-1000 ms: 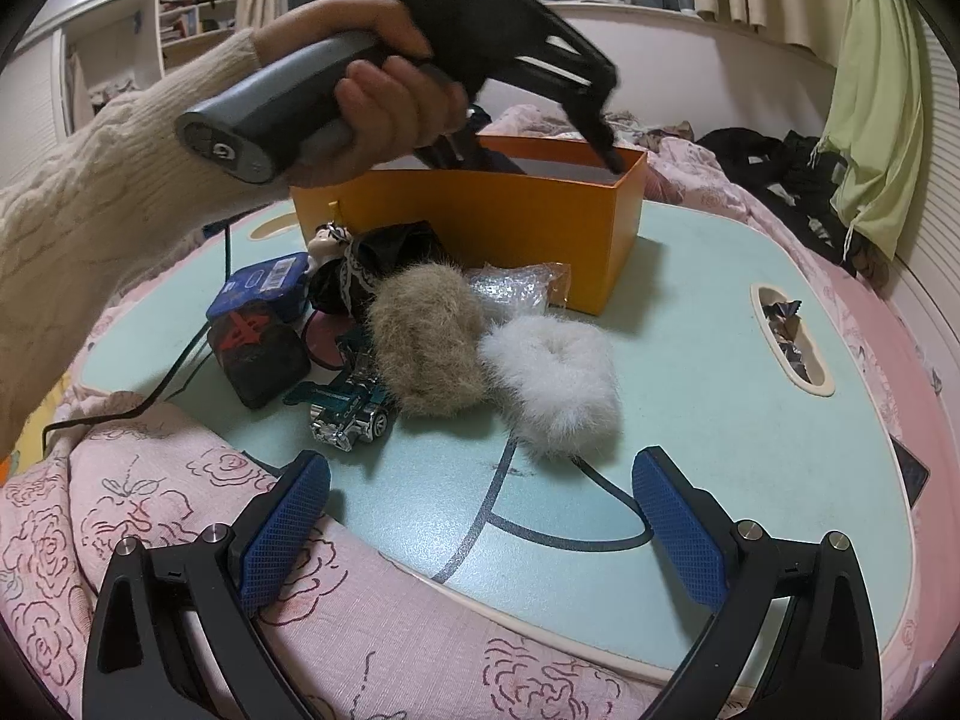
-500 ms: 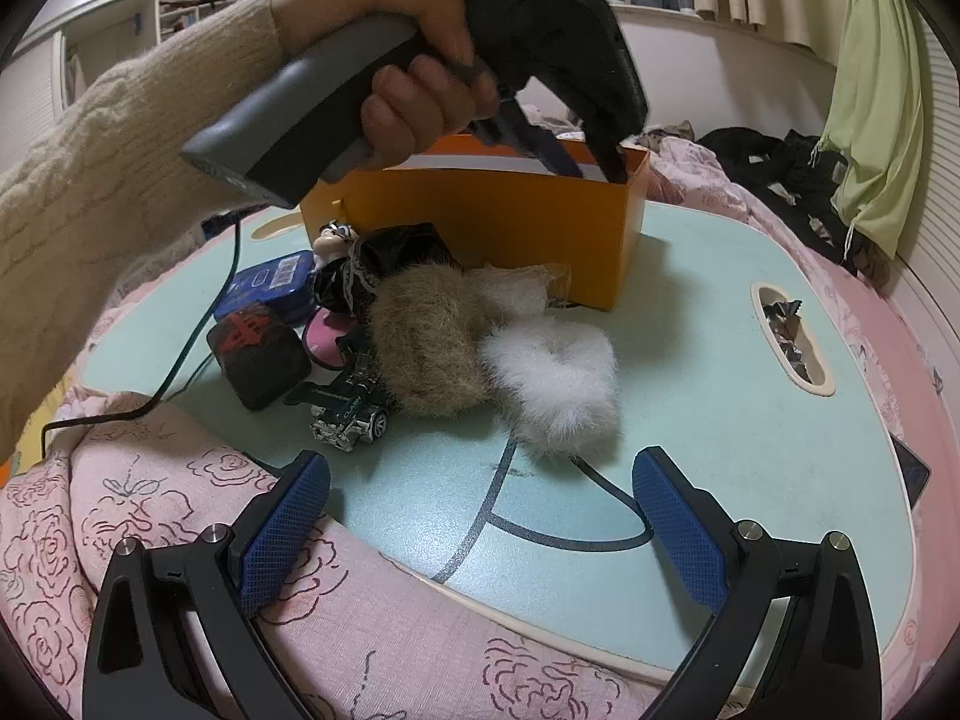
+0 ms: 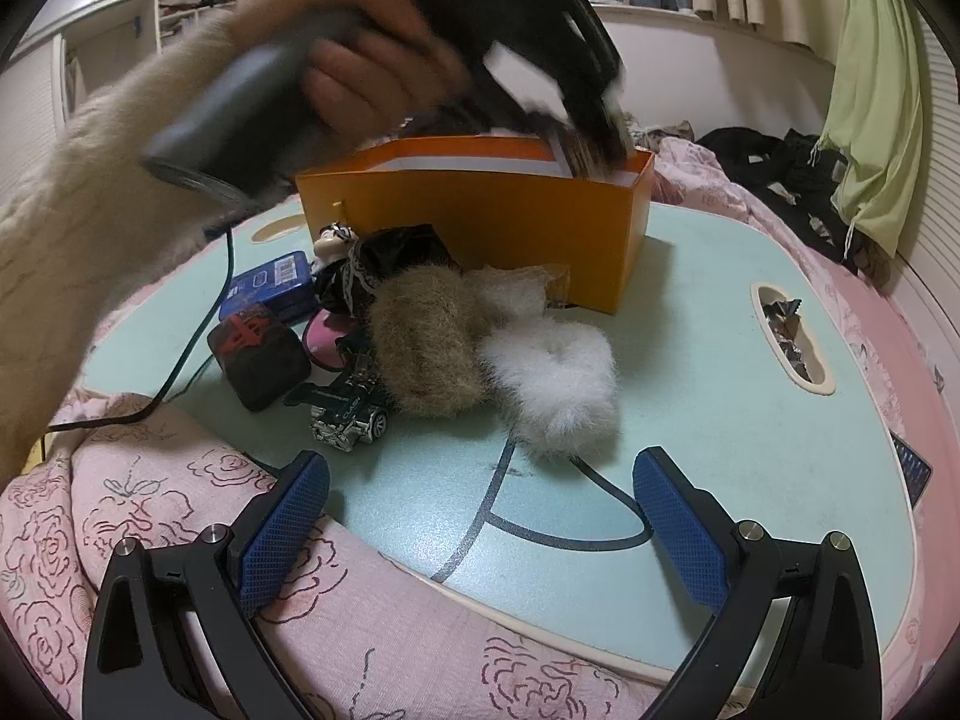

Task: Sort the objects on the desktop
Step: 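Carry the brown box out and set it by the red pouch, open left gripper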

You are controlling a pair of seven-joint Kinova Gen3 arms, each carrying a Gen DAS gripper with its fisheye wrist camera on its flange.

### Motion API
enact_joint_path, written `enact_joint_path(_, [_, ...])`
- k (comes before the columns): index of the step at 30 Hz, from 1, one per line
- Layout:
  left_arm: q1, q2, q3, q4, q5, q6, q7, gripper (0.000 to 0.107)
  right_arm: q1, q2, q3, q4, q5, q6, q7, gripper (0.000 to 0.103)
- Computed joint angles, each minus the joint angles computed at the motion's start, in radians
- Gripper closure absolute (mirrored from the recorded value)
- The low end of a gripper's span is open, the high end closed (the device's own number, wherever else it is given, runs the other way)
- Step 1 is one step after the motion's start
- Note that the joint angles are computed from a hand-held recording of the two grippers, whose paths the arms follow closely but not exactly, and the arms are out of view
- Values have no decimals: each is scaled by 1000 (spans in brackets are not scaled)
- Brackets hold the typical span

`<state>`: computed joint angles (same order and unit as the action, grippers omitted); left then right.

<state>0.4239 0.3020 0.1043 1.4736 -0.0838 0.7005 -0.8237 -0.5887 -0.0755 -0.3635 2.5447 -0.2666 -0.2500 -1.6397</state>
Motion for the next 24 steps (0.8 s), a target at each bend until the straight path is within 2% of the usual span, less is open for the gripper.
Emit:
enact_joint_path(2, [11, -80, 2, 79, -12, -64, -1, 89, 5, 2, -10, 0, -19, -4, 15, 2])
enact_joint_path(5, [4, -206, 40, 215, -22, -147, -3, 89, 4, 2, -11, 0, -30, -4, 23, 2])
enact_joint_path(7, [27, -288, 47, 308, -28, -178, 36, 89, 6, 3, -15, -1, -42, -3, 34, 2])
enact_joint_path(11, [0, -408, 127, 492, -70, -248, 165, 89, 9, 3, -20, -6, -67, 2, 54, 1])
enact_joint_path(15, [-74, -494, 252, 643, -100, -288, 284, 89, 11, 2, -29, -8, -100, 3, 80, 1])
enact_joint_path(17, [-139, -514, 338, 693, -106, -319, 327, 89, 19, 4, -43, -11, -133, 4, 108, 1])
enact_joint_path(19, [-210, -512, 431, 719, -161, -357, 409, 88, 28, 5, -61, -15, -179, 3, 147, 1])
enact_joint_path(22, [-344, -501, 569, 719, -276, -377, 531, 87, 19, 4, -51, -13, -184, 2, 151, 1])
enact_joint_path(23, [-390, -501, 606, 722, -309, -402, 571, 85, 17, 4, -50, -13, -185, 2, 152, 1])
enact_joint_path(24, [-437, -509, 644, 733, -331, -429, 612, 77, 19, 3, -52, -13, -193, 2, 159, 1])
